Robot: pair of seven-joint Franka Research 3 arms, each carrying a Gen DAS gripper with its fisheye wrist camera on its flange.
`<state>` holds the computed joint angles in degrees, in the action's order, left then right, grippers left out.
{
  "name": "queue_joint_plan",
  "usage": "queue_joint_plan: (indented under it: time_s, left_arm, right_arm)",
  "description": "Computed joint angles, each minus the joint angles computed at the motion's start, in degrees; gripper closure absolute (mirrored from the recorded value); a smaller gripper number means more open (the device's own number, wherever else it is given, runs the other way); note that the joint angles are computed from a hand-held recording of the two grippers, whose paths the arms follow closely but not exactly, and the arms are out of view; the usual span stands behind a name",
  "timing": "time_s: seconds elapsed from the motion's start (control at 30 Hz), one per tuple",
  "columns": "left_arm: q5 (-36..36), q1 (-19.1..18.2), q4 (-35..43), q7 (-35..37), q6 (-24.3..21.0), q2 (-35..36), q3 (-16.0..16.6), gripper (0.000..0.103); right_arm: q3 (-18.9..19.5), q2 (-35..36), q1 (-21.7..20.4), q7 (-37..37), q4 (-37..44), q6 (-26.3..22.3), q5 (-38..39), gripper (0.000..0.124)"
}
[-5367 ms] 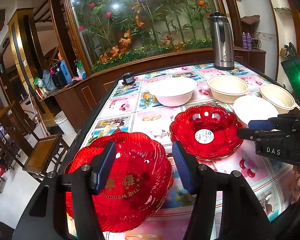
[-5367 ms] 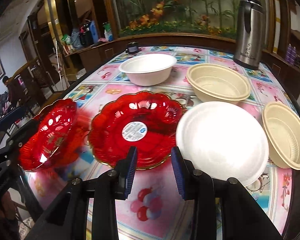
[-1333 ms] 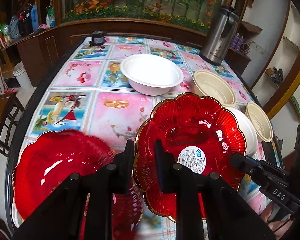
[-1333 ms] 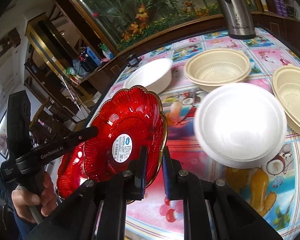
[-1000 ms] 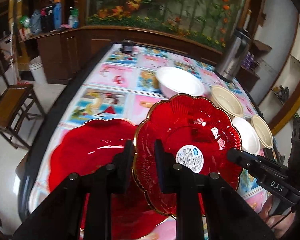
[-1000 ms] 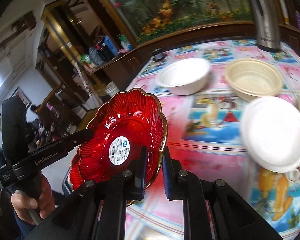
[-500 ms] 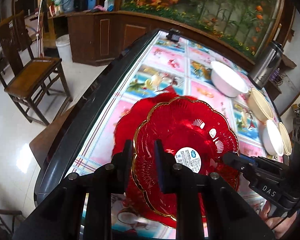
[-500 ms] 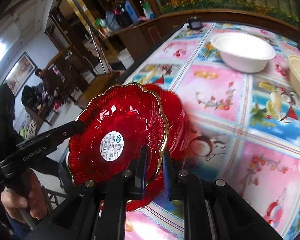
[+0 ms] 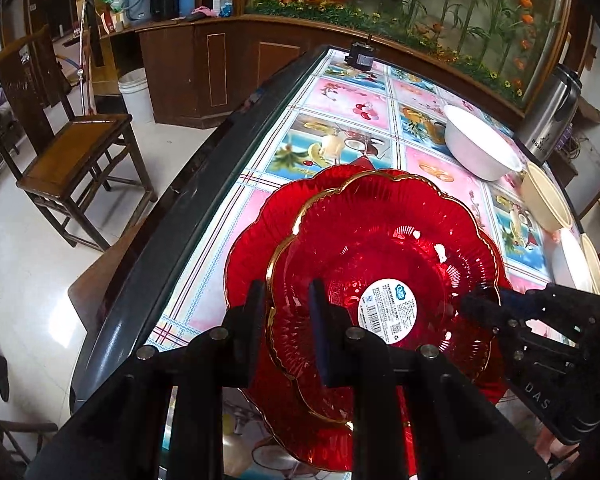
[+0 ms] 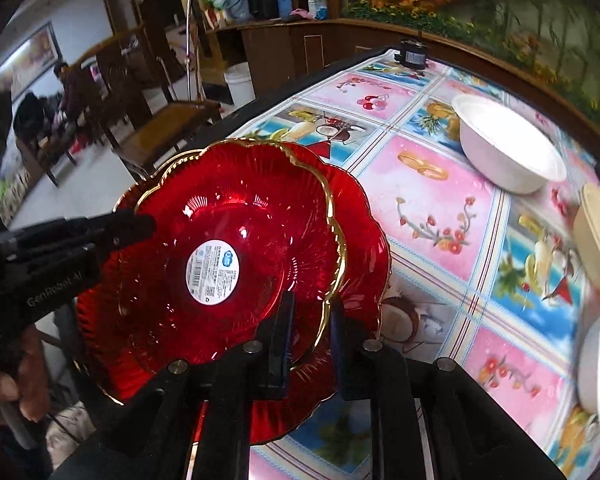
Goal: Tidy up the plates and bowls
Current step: 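Lower the small red plate onto the large plate held by the left tool, open right tool, then move the right tool to the white paper plate and grasp its rim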
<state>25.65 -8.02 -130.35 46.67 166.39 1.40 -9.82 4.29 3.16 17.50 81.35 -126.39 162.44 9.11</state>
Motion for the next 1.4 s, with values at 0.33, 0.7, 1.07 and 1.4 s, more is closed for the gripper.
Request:
queue_joint_plan:
  time_s: [0.33, 0.7, 1.07, 1.4]
  left_arm:
    - [-6.41, 0.16, -0.82, 5.73, 1.35, -0.41, -0.29, 0.077]
    - [-4.33, 0.09, -1.81, 2.96, 2.57, -2.89, -0.30, 0.067]
    - [-6.43, -2.85, -1.40, 6.02, 5.30, -3.67, -2.37, 0.065]
    - [-10.05, -8.64, 4.77, 15.78, 3.29, 2.20, -6.26, 0.065]
  right_arm:
    - [0.40, -0.85, 0.07, -1.92, -0.76, 1.09, 2.27, 0.087]
    - [-0.01, -4.88, -0.41, -12.54, -3.03, 1.75, 17.87, 0.085]
    - [-3.56, -12.19, -0.21, -27.24, -9.01, 1.59, 38.62, 0.069]
    - [-9.64, -19.70, 0.39, -35.57, -16.58, 5.76, 49.92, 0.068]
